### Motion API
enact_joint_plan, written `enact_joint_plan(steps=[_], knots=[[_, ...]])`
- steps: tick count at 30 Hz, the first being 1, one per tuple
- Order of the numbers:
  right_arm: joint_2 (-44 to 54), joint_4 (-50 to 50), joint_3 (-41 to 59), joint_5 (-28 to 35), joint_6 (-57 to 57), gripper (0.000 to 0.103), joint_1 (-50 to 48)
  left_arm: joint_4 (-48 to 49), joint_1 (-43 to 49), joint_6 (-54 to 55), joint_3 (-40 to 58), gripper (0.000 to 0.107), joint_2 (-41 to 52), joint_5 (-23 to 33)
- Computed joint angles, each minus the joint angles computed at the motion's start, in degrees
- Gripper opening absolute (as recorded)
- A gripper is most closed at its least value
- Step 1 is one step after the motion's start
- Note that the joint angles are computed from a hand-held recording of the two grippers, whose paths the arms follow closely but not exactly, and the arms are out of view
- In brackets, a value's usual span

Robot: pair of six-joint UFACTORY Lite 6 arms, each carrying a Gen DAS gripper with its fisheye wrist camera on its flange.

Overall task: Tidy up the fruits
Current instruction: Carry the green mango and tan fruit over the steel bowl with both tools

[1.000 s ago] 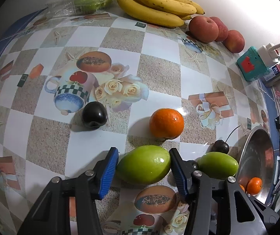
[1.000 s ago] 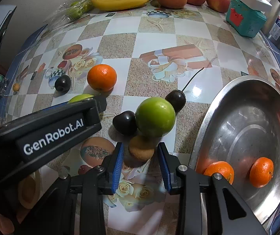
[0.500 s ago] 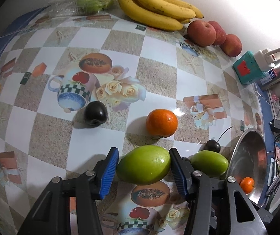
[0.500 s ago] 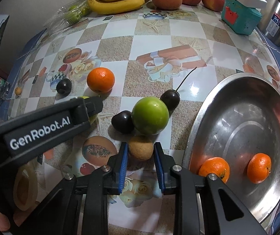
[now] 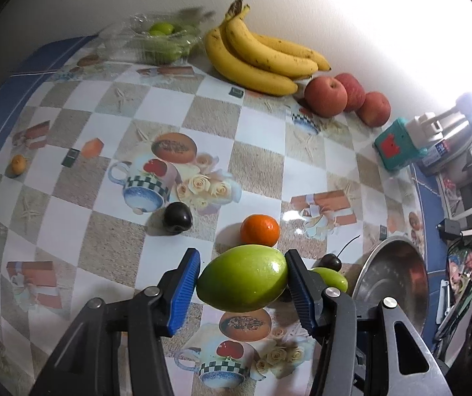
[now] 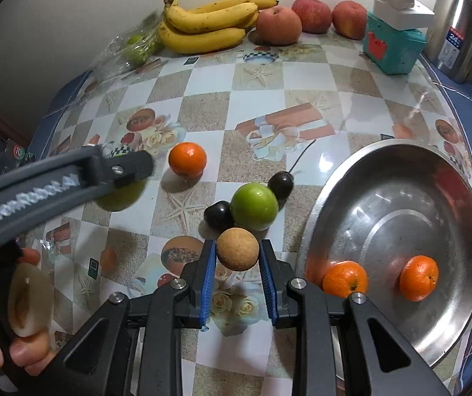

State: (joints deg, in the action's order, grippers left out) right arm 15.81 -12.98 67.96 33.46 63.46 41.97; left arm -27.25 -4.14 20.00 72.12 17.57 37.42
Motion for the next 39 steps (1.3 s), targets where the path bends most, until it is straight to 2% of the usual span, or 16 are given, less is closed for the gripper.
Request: enact_joint_plan(steps=[10,18,30,39], knots=[[-8.28,-3.25,-6.59,0.85,4.03,0.027,-2.76,-0.33,-0.62,-1.01,-2.04,0.056,-3.84,-0.70],[-18.04,-8.40,-14.94,4.84,9.24,0.027,-6.91,-0.02,-3.46,-1.98,-4.66,0.056,-5.78,-1.48],[-33.31,-5.07,-28.60,4.96,6.40,0.027,-17.85,-1.50,-14.10,-1.57,-8.22,0.056,-8.10,-1.82],[-37.20,-1.45,-32.85,4.10,1.30,0.027,-25.06,3.87,-26.57,-7.52,-6.99,0.056,-5.56,-7.95]])
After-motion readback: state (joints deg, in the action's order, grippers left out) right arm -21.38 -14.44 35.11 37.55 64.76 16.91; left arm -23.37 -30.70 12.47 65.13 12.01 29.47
